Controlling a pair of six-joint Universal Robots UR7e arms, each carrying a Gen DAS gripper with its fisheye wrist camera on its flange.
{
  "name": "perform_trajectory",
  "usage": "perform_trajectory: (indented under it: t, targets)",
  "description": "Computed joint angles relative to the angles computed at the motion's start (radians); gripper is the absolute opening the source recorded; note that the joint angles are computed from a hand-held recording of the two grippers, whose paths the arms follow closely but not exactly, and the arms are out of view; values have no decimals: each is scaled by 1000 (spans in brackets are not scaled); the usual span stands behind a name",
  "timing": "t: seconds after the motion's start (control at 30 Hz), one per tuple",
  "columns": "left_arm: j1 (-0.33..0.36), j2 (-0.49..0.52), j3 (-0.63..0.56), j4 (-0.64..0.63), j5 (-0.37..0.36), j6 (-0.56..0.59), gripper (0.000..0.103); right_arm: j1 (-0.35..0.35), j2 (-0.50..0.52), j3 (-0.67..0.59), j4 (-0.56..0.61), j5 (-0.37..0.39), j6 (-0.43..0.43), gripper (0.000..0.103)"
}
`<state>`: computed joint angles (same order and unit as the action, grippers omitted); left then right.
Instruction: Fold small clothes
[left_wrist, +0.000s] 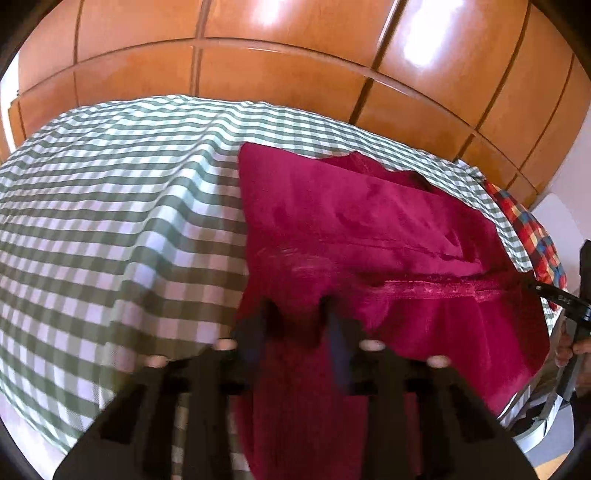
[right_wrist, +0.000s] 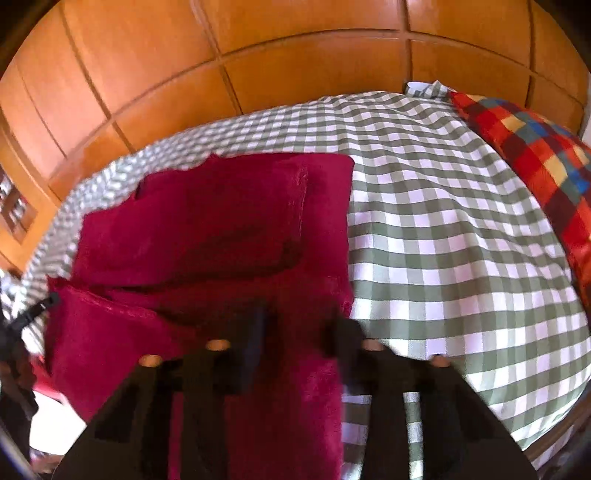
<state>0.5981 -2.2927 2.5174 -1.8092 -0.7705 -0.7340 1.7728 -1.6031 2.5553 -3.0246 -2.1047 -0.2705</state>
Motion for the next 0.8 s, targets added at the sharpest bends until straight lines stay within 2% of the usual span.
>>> perform_trajectory:
  t: [0.07,0.1,0.17,0.3,0.43,0.47,0.57,0.67,0.8]
  targets:
    - [-30,-18,6,35,19,-20,9,9,-13,11,-6,-8,-5,9]
    - [-56,-39,7,66,26,-39,8,18,-30,18,-3,-14,-4,9]
    - [-103,-82,5,131,40,-79,8,32,-61,26,6,-7,4,8]
    - [-258,-190,-30,332,72,-229,8,71,-138,21,42,31,28,8]
    - [-316,-208,-59,386,102,-275,8,91,-126,-16,37,59,43,7]
    - [-313,-203,-62,374,108,-261,8,92,-111,-28,29,64,46,8]
    - [-254,-136,-65,235,134,-155,8,89,-42,-75,-15,65,47,8]
    - [-171,-42,-61,27,160,-10,8,77,35,-137,-41,68,63,8]
    - [-24,126,-74,-306,164,196,8,58,133,-227,-55,71,96,8]
